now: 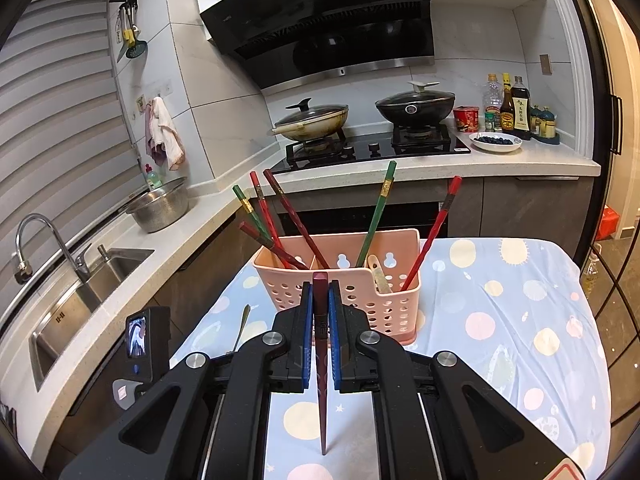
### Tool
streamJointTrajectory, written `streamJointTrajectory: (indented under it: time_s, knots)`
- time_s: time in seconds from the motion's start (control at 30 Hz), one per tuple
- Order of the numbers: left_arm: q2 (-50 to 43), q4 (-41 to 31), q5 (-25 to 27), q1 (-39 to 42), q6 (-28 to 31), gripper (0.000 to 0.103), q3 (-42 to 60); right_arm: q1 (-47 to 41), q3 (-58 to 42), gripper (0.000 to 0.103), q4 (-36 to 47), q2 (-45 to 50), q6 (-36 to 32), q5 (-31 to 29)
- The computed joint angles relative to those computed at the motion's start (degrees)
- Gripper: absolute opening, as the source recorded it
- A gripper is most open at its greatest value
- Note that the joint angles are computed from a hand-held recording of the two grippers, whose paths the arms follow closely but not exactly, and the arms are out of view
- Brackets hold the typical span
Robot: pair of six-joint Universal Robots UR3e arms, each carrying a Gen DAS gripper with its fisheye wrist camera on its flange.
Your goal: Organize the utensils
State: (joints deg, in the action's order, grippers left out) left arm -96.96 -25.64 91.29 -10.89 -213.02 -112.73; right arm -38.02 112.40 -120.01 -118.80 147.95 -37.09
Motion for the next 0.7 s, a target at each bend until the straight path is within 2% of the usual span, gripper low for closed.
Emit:
streamJointTrajectory:
  time_s: [0.1,0.2,0.47,0.57,0.6,0.67,0.7]
  knots:
    - [0.6,1.7,-2.2,1.5,-1.2,0.023,-1.2,-0.2,0.2,0.007,0.6,-0.7,-0.6,0.2]
    - [-0.3,1.3,-1.8,1.9,-2.0,0.033,-0.2,-0.1,0.2,0.007,0.6,-0.7,-0.6,0.2]
    - [-2.7,-1.9,-0.4,2.1,-3.9,0.034,3.8,-0.6,-0.8,0.007,1.7,-0.7,-1.0,0.5]
    - [-3.5,-2.9,-0.8,2.0,-2.7,0.029,5.1,-0.6,-0.9,0.007,1.5,-0.4,-0.8,0.6]
    - [-3.8,-3.2,-1.0,2.0,-2.5,0.020,5.4,-0.6,-0.9,0.007,1.4,-0.4,-0.7,0.5]
    - [-4.0,-3.5,-1.4,2.0,-2.3,0.017,5.7,-0.6,-1.0,0.007,1.7,-0.4,-0.9,0.6]
    - [-3.8,-3.5,-1.4,1.9,-2.2,0.007,5.6,-0.6,-0.9,0.007,1.6,-0.4,-0.9,0.6]
